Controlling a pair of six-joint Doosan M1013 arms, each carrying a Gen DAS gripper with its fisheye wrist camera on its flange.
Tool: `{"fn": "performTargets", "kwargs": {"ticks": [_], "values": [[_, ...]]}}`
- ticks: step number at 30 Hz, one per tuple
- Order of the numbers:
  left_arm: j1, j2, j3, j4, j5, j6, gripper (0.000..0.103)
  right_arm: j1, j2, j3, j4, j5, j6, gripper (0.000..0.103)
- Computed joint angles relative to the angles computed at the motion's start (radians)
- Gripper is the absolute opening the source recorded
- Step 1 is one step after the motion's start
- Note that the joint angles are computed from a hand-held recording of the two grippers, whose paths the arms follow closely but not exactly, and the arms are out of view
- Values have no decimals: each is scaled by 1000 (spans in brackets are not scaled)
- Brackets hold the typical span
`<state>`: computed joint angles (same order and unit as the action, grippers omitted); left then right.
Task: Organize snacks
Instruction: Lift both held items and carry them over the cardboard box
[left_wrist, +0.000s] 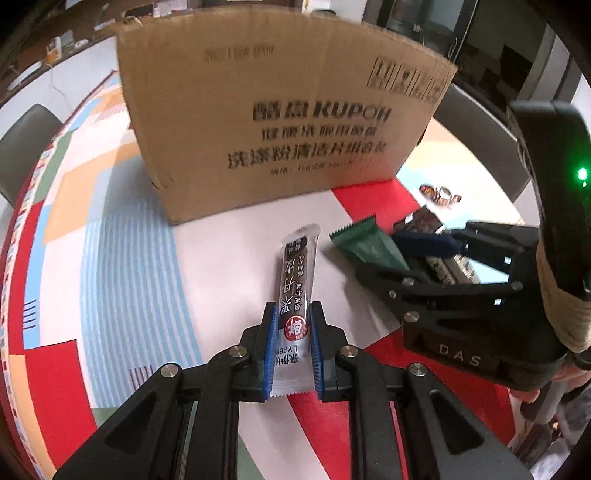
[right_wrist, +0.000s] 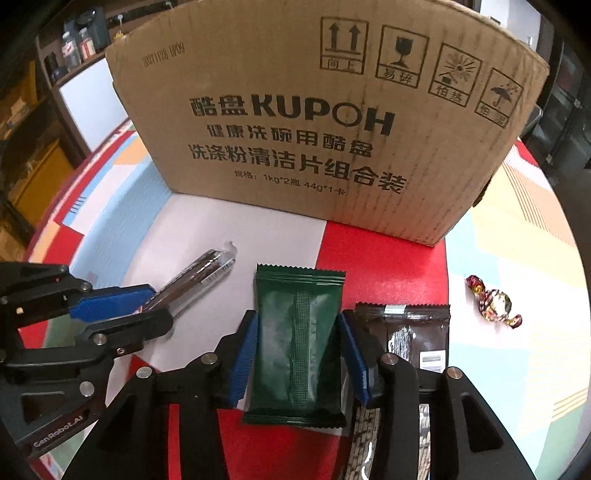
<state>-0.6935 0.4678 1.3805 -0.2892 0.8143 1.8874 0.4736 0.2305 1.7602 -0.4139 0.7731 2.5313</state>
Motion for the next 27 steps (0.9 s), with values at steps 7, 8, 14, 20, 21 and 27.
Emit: {"fn": "performTargets", "kwargs": {"ticks": [7,8,14,20,21,27], "values": [[-1,-36,22,-19,-52,-5,17,30,-32,4,-55,-14,74,45],[0,-40,23,-21,-55,-8,17,36,-39,5,-68,-15,91,45],[0,-66,40,-42,-92,-6,17,53,-82,27,-156,-28,168,45],[7,-99,56,-92,-129,26,17,62,-116,33,-225,-34,212,45],[5,-101,56,-92,-137,26,17,65,-122,33,-243,-32,225,45],[6,-127,55,-110,-189,43,17,83,-149,28,-339,-23,288,45]]}}
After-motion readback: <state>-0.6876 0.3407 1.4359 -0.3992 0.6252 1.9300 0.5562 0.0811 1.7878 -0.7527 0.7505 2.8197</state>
